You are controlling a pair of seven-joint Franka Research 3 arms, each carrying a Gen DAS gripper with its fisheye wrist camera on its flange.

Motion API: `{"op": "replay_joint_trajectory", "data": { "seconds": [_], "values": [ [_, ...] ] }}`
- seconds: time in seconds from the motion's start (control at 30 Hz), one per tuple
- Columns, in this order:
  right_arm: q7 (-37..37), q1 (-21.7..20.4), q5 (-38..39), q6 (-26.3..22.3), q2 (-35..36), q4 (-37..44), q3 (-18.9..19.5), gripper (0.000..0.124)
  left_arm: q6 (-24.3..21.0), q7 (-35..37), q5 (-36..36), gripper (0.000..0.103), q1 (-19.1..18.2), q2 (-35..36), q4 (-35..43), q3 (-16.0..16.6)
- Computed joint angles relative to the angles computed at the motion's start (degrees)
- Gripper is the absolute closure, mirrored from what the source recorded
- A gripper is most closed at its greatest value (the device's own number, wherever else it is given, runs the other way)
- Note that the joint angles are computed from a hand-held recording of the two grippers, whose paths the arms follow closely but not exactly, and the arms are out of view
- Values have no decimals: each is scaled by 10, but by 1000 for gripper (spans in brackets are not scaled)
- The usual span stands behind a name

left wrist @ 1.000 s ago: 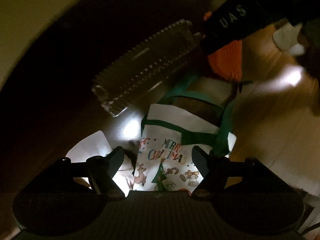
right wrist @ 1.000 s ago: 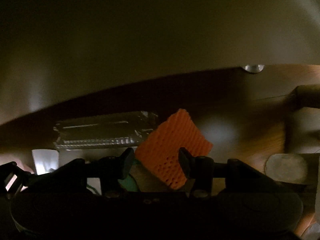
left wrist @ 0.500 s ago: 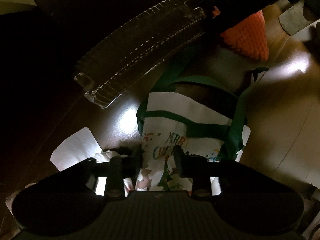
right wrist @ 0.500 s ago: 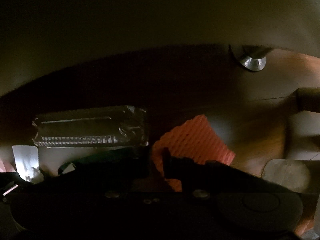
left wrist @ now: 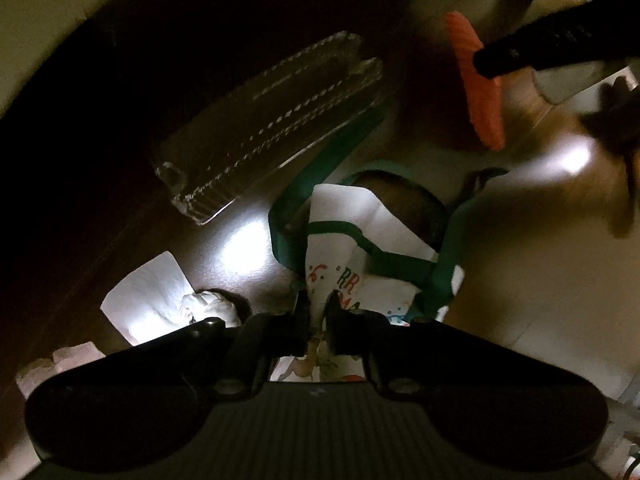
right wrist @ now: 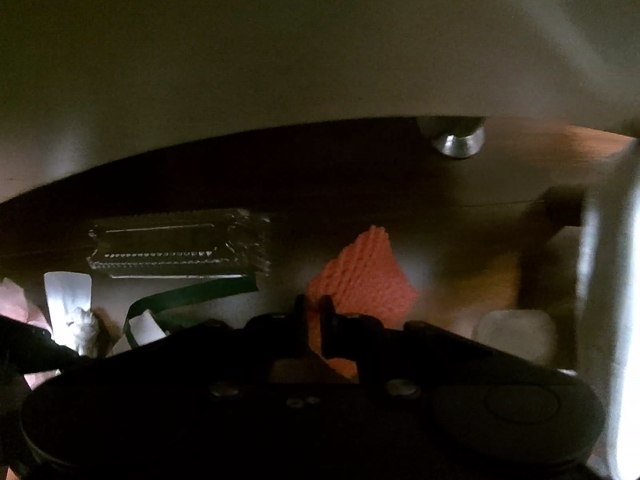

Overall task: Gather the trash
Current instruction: 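Lower both grippers under the bed toward the Christmas bag and orange net, then grasp the Christmas paper bag with the left gripper while the right grasps the orange net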

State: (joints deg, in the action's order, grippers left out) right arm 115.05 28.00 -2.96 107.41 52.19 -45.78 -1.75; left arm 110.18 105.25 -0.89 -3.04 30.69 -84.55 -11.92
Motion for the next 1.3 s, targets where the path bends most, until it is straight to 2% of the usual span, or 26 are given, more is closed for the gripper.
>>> {"op": "replay_joint_trajectory", "data": {
  "seconds": [0.17, 0.3, 0.57, 0.7, 0.97, 1.13, 1.3],
  "values": [
    [8, -5, 4, 53, -100, -122, 5, 119, -5, -4, -2, 97, -3, -27, 0, -3],
    [0, -9, 4, 80, -157, -175, 13, 119, -10, -10, 3, 98, -11, -55, -4, -2],
    [-18, -20, 18, 107, -257, -232, 31, 120, -36, -67, -10, 98, -22, -112, 15, 1],
    [-38, -31, 37, 120, -314, -265, 43, 120, -53, -129, -41, 98, -21, -136, 41, 3],
    [-112, -52, 70, 140, -427, -321, 63, 120, -45, -210, -96, 98, -16, -197, 85, 6],
    [-132, -63, 60, 152, -471, -327, 65, 120, -56, -245, -79, 98, -28, -193, 160, 7],
    [-139, -76, 39, 170, -497, -317, 64, 120, -96, -272, -37, 98, -52, -140, 302, 2]
  ]
}}
